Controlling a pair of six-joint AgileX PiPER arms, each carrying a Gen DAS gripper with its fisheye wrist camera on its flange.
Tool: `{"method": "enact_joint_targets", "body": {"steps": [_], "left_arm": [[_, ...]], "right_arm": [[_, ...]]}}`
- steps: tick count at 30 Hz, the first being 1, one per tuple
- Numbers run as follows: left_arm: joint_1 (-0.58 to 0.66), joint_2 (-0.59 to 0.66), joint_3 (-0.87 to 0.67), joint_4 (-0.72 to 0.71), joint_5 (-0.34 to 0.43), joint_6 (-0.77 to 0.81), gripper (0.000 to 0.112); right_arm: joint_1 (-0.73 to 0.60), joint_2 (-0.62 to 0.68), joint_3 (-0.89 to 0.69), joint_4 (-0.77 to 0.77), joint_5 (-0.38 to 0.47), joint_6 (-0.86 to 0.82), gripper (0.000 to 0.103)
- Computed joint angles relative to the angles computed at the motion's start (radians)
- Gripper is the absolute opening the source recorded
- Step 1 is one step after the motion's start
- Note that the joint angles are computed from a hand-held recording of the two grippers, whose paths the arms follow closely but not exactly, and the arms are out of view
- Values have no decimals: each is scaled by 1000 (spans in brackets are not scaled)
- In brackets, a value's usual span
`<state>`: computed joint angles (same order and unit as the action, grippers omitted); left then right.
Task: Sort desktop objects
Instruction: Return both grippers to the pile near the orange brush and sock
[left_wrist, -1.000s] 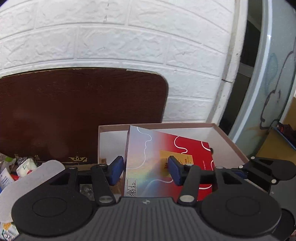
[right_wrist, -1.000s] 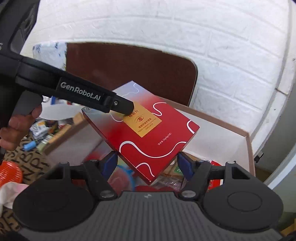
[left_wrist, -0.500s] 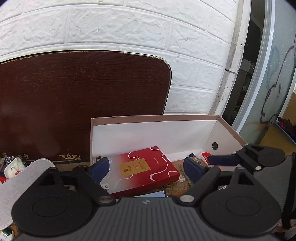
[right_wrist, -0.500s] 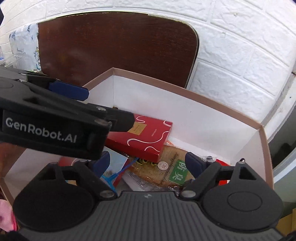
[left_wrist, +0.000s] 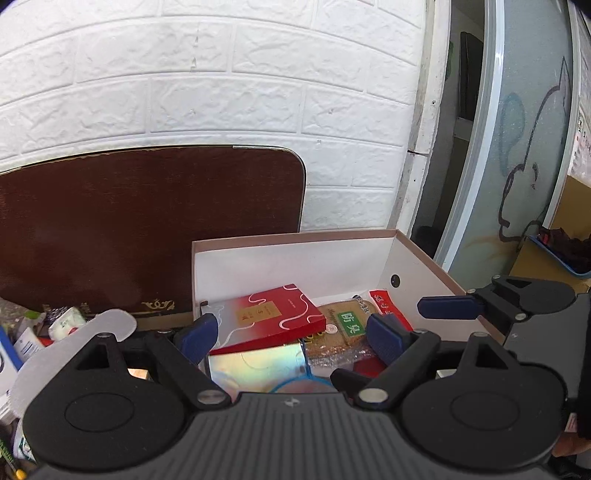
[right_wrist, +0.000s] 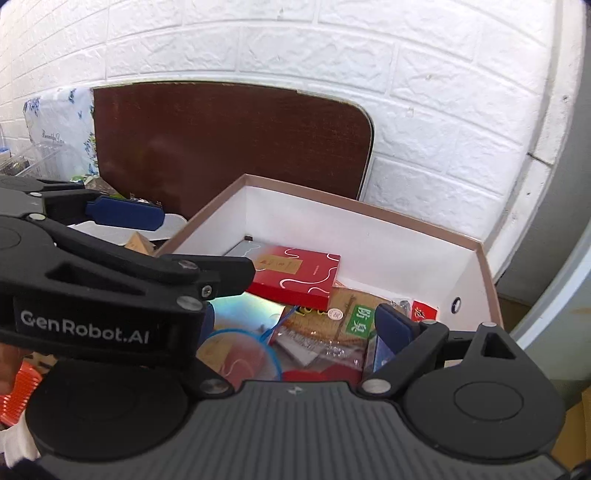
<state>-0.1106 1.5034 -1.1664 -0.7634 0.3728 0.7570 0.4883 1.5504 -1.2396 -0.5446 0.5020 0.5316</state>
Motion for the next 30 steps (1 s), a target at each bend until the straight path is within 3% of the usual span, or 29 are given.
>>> {"method": "enact_joint_targets", "body": {"steps": [5,11,20,25,30], "left_arm": [[0,-119,102,53,-11,-68,91],[-14,-268,225,265,-32,-279,91],[78,-467,413,214,33,-238,91],[257,-587,562,-3,132,12,91],[571,-622,694,-170,331,284,91]], "right_arm": [[88,-90,71,-120,46,174,92],[216,-182,179,-260,85,384,92],[402,-256,311,-364,117,646,92],[510,-251,402,-437,93,827,93],[645,-151,454,-544,92,1031,95]]}}
